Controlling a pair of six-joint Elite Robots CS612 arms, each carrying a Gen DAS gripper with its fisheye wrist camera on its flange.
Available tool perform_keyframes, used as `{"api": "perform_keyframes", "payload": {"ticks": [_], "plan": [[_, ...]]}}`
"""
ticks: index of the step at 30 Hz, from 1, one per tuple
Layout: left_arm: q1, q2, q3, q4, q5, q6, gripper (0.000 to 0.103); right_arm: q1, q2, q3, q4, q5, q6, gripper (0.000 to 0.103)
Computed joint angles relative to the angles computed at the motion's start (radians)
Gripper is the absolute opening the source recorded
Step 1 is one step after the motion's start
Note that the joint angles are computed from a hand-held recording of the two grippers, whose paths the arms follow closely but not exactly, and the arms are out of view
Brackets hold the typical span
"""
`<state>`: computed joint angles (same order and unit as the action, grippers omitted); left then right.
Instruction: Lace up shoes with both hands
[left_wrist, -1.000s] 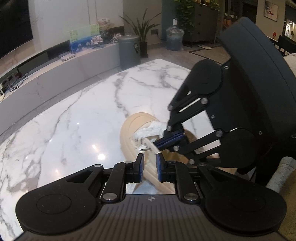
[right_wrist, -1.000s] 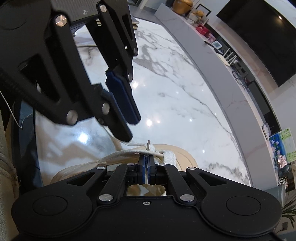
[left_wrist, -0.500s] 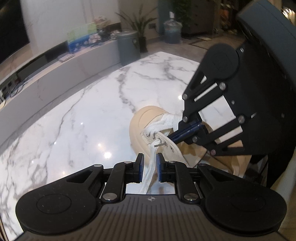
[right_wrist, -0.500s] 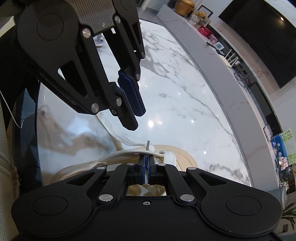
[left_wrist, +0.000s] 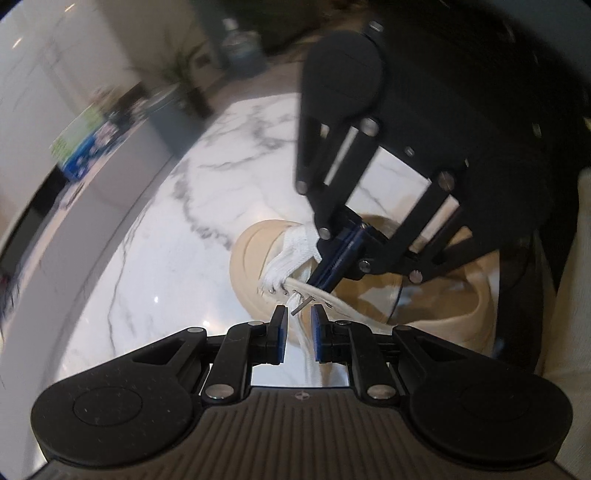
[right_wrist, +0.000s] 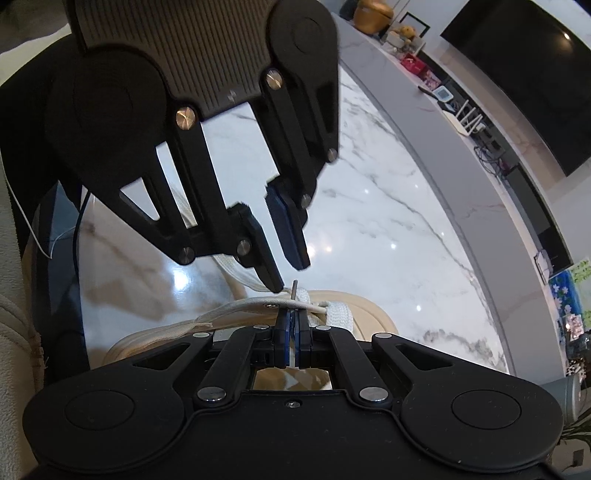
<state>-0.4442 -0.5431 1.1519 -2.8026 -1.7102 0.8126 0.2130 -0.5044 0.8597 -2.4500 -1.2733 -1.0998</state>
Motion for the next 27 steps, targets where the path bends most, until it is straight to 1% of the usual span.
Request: {"api": "perform_keyframes", "payload": {"ticks": [1,3,4,7,10,12,13,14,19,25,27], "plan": [[-0.002,0.004,-0.004,0.004,0.008,0.04,0.012,0.0,0.0,0.0,0.001,0.001,0.0,0.001],[-0.005,0.008,-0.01,0.011,0.024,0.099,0.012,-0.001,0.001,0.001,0.001,0.004,-0.003,0.001],[-0.004,0.011,-0.015,0.012,0.025,0.114,0.012,-0.001,0.001,0.001,0.001,0.005,-0.004,0.001],[-0.008,0.021,-0.021,0.01,0.039,0.21,0.013,-0.002,0.002,0.0,0.004,0.01,-0.004,0.001],[-0.015,0.027,-0.013,-0.022,0.052,0.305,0.013,-0.002,0.003,-0.002,0.005,0.014,-0.001,0.001],[-0.019,0.032,-0.016,-0.028,0.062,0.31,0.012,-0.002,0.004,-0.003,0.004,0.015,0.002,0.001],[-0.02,0.031,-0.014,-0.026,0.068,0.305,0.005,-0.002,0.005,-0.003,0.003,0.015,0.004,0.001],[-0.021,0.031,-0.013,-0.016,0.067,0.298,0.003,-0.002,0.005,-0.003,0.002,0.015,0.006,0.001],[-0.023,0.028,0.007,-0.046,0.077,0.256,0.002,-0.001,0.007,-0.004,-0.005,0.014,0.015,0.001],[-0.03,0.028,0.019,-0.084,0.11,0.136,0.002,0.004,-0.004,0.03,-0.06,-0.006,0.045,0.002],[-0.032,0.025,0.026,-0.094,0.137,0.084,0.002,0.004,-0.015,0.052,-0.087,-0.013,0.07,0.002]]}}
